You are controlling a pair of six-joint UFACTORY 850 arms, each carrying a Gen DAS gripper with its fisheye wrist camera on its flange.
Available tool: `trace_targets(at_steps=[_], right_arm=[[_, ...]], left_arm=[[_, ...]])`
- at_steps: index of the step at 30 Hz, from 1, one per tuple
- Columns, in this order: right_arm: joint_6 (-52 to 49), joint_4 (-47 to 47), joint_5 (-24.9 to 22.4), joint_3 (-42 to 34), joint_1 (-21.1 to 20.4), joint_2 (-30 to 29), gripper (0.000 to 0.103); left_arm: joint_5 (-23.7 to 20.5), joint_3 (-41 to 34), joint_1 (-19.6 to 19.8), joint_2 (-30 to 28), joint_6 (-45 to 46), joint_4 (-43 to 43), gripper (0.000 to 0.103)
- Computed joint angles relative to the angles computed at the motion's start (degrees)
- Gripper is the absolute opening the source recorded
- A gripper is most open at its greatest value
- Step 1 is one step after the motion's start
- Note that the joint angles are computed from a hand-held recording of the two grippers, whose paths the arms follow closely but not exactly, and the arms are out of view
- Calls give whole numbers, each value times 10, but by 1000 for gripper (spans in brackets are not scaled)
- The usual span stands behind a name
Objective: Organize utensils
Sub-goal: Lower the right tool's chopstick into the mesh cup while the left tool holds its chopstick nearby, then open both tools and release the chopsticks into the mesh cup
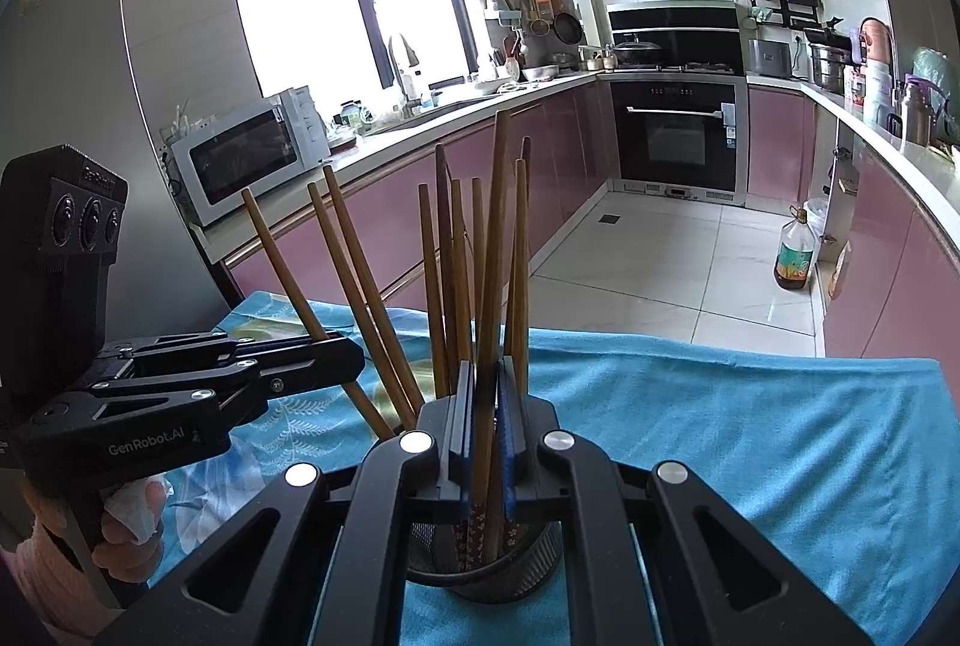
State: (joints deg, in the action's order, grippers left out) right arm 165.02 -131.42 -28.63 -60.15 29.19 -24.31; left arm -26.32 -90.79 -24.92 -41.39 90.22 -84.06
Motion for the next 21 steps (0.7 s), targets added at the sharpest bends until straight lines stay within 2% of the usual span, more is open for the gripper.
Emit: trace_targets(at_steps=[11,18,19,21], right_arm=[[-4,3,8,-6,0,-3,8],[-7,10,9,-5,2,-4,8],[-8,11,9,-4,3,-3,10],[-11,17,6,-3,6,-3,22]], left_arm=[[9,-4,-1,-8,1,-6,17],[15,3,0,-7,15,-20,28],[18,7,0,-6,24,-29,30],[26,21,1,2,62,-64,34]])
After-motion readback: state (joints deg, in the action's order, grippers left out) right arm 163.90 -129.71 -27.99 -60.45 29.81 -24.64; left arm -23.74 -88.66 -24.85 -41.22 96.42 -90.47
